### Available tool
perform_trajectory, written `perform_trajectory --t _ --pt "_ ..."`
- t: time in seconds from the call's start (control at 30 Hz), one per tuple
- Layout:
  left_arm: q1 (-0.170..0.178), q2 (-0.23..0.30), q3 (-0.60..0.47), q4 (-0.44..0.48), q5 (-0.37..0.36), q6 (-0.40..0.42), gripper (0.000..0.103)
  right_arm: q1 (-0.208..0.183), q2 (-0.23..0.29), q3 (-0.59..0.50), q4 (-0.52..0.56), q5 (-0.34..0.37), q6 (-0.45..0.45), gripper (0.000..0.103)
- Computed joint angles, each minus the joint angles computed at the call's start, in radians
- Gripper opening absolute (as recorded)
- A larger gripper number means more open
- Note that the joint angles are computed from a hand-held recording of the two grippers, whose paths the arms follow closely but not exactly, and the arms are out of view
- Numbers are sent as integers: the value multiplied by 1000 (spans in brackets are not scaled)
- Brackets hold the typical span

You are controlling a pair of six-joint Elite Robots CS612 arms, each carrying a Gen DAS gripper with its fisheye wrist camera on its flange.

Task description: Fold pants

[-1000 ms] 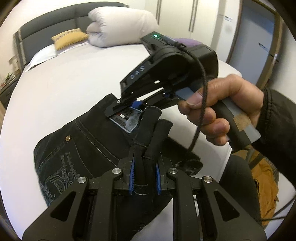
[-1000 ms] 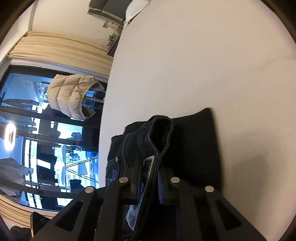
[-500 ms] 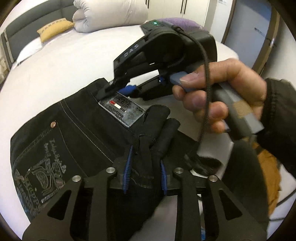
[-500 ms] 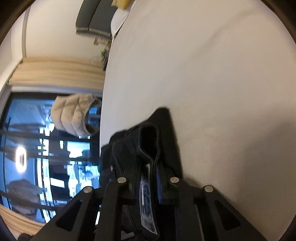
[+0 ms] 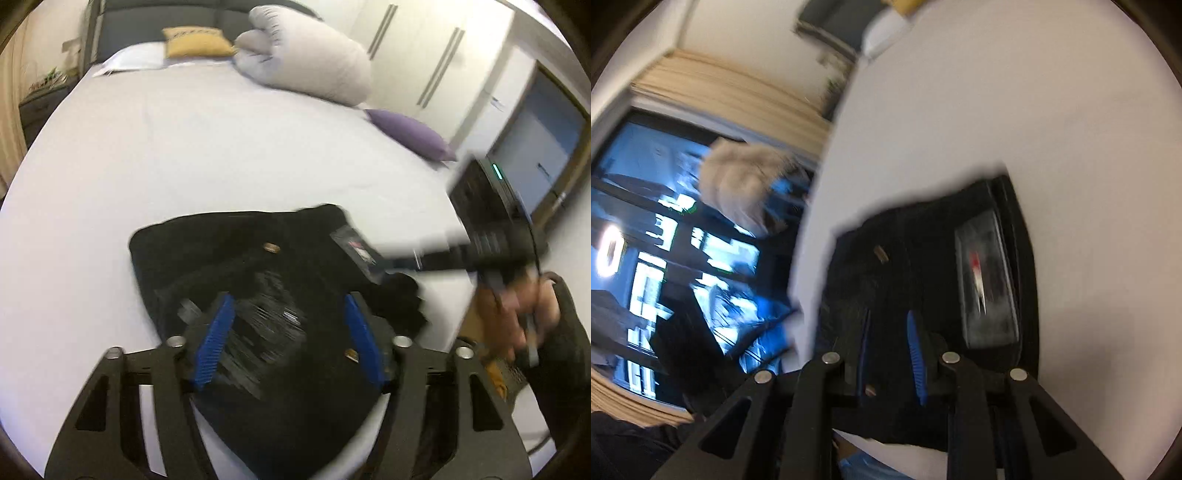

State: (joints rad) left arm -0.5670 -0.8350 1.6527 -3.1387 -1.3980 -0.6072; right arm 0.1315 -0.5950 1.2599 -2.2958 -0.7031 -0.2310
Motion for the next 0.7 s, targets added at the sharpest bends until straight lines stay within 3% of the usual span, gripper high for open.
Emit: perform_trajectory --t 0.07,0.1,0.2,0.27,0.47,0.57,0.7 --pt "25 23 -33 44 -22 14 38 -6 17 3 -17 -22 43 0" --pt "37 40 -71 89 -38 16 27 -17 27 9 -40 28 83 0" --pt "78 73 -111 143 -95 -18 10 -21 22 24 -90 16 112 0" --pt "84 78 -99 126 -104 -39 9 -15 18 22 -102 -18 96 0" --pt "20 34 7 53 -64 22 9 -20 30 33 -144 20 125 0" --pt "-41 7 71 26 66 142 9 -18 6 70 -203 4 157 0" --pt "-60 2 108 -23 110 199 9 -35 -30 152 -282 28 139 0"
